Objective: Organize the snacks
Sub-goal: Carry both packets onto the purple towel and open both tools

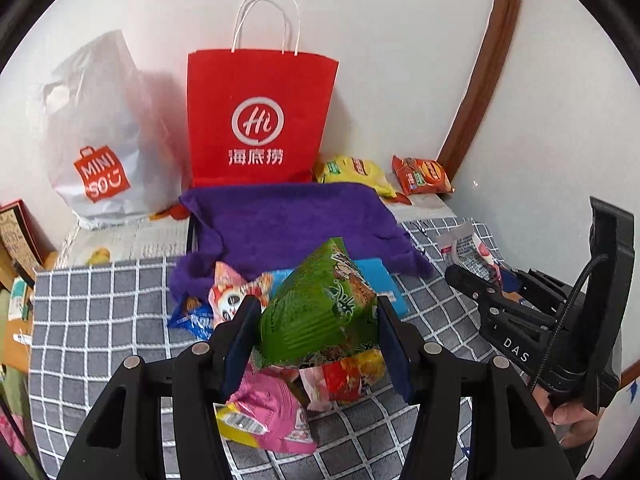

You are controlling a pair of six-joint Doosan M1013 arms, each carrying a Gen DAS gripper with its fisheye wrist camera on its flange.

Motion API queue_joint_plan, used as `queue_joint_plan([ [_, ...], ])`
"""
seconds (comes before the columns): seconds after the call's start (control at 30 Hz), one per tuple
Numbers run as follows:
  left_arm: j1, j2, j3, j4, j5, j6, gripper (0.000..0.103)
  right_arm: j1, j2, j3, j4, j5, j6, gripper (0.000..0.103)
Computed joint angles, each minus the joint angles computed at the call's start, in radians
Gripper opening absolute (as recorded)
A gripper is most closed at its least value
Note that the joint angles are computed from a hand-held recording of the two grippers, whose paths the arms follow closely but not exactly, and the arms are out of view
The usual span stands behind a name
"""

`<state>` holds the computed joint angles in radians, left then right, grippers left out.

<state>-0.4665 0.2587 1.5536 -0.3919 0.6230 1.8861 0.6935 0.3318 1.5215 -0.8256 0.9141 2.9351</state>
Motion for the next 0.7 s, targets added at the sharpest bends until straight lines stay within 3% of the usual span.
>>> queue_joint_plan([
  [0.4, -0.001, 0.051, -0.105, 0.050, 0.030, -0.012, 0.055, -0.051, 0.041, -0.101, 0.006, -0.032, -0.095, 0.033],
  [0.7, 0.010, 0.127, -0.210, 0.087, 0.050, -0.047, 0.055, -0.110, 0.099, -0.187, 0.094, -0.048, -0.227, 0.033],
])
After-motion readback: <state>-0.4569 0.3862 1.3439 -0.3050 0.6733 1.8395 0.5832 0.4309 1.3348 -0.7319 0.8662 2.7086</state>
